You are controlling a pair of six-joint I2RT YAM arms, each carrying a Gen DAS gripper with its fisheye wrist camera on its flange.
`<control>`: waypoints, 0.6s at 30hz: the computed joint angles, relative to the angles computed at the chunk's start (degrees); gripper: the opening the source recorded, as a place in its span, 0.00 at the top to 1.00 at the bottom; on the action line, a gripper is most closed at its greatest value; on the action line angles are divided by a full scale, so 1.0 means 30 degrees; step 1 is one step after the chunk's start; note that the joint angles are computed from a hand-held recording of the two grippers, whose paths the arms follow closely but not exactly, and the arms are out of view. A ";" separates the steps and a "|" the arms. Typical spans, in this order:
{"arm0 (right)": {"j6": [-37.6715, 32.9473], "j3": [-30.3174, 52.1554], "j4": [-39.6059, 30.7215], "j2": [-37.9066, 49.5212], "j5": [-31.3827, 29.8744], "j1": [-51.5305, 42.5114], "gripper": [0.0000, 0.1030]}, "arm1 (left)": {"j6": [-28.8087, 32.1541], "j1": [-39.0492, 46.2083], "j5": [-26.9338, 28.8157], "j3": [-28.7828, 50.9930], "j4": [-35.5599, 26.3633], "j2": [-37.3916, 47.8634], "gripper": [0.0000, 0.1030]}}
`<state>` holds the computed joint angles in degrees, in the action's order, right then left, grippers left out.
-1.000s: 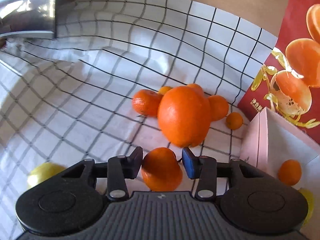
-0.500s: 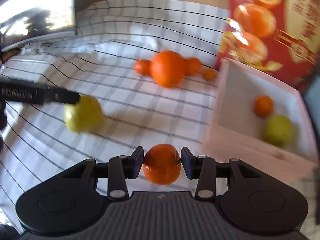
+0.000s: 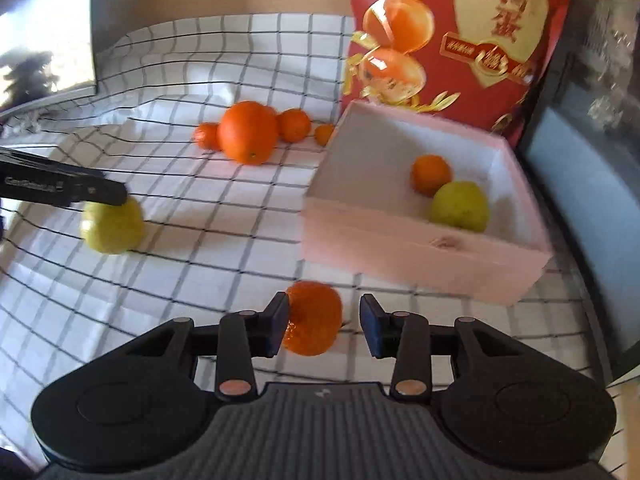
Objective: Organize fruits
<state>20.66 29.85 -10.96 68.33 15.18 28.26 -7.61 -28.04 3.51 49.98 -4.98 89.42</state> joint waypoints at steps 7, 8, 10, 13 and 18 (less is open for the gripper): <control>0.0946 0.0021 0.1007 0.0948 0.0213 0.1565 0.48 | -0.0429 0.0023 -0.0464 -0.0393 -0.0202 -0.0436 0.53; 0.1054 0.0000 0.1082 0.0785 -0.0756 0.1252 0.48 | -0.0514 0.0084 -0.0427 -0.0465 -0.0217 -0.0511 0.53; 0.1107 -0.0289 0.1347 0.0162 -0.1504 0.1186 0.47 | -0.0656 0.0143 -0.0356 -0.0614 -0.0228 -0.0675 0.53; 0.0746 -0.0561 0.1714 -0.0300 -0.2786 0.1465 0.45 | -0.1079 0.0307 -0.0041 -0.0478 -0.0249 -0.0685 0.54; 0.1029 -0.0299 0.1292 -0.0087 -0.1589 0.2617 0.43 | 0.0692 0.1151 0.0336 0.2078 -0.0033 0.1349 0.54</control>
<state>23.74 28.95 -7.09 68.07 10.41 36.11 -5.53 -24.59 4.51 56.21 -5.08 93.46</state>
